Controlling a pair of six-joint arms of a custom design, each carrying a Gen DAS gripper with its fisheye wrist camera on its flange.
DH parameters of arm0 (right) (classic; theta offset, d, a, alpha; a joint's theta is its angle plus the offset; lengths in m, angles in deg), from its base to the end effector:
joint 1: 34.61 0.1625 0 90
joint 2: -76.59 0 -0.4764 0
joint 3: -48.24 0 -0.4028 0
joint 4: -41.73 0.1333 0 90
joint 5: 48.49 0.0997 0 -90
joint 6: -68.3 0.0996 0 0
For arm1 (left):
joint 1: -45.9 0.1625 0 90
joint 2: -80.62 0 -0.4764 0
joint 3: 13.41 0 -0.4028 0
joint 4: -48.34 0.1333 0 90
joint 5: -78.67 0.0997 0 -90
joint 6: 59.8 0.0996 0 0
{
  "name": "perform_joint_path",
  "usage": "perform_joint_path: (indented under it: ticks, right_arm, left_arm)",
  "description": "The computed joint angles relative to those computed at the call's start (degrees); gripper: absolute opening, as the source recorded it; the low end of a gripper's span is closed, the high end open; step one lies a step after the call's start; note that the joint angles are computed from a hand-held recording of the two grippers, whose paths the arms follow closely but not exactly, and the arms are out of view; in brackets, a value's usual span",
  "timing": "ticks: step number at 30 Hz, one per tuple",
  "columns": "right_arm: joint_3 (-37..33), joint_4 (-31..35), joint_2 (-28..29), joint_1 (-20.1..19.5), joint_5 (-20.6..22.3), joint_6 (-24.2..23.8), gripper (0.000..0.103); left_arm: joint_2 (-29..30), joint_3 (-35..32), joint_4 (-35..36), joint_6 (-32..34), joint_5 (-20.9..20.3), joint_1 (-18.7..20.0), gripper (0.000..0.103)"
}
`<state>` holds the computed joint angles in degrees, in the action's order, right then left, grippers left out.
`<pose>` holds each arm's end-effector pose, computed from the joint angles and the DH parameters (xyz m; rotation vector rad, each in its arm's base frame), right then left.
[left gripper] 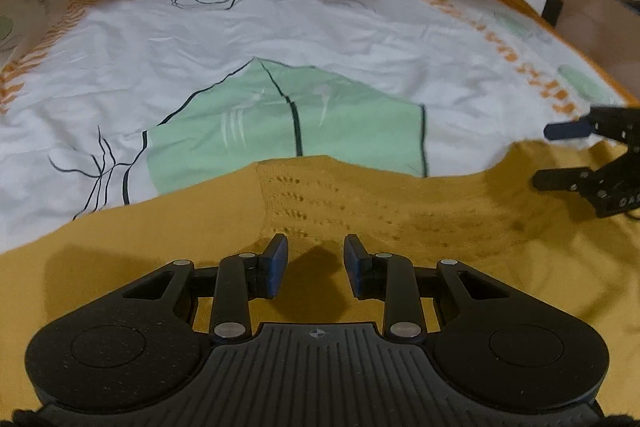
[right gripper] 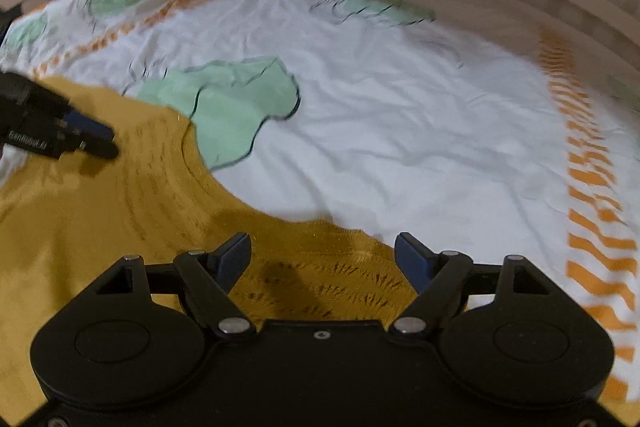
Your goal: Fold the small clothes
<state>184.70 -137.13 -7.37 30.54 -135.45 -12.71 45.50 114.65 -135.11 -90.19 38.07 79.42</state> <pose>-0.0569 -0.4526 0.2957 1.2476 -2.2902 0.5715 -0.2759 -0.4333 -0.0296 0.5393 2.3497 -0.7702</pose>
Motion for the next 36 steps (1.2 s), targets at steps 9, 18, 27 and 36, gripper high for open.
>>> perform_joint_path:
  ticks: [9,18,27,36]
  right_arm:
    - [-5.9,10.4,2.0,0.9,-4.5,-2.0,0.09]
    - [-9.8,16.8,4.0,2.6,-8.0,1.6,0.087]
    - [-5.3,12.2,0.9,2.2,-5.3,-5.3,0.015]
    - [-1.0,-13.9,8.9,2.4,-4.5,-4.0,0.017]
  left_arm:
    - [2.9,1.1,-7.3,4.6,0.4,0.6,0.033]
    - [3.8,1.0,-9.3,5.1,0.6,0.8,0.034]
    - [4.5,2.1,-12.8,1.3,2.3,-0.4,0.033]
    - [6.3,1.0,-9.1,-4.0,6.2,-1.4,0.036]
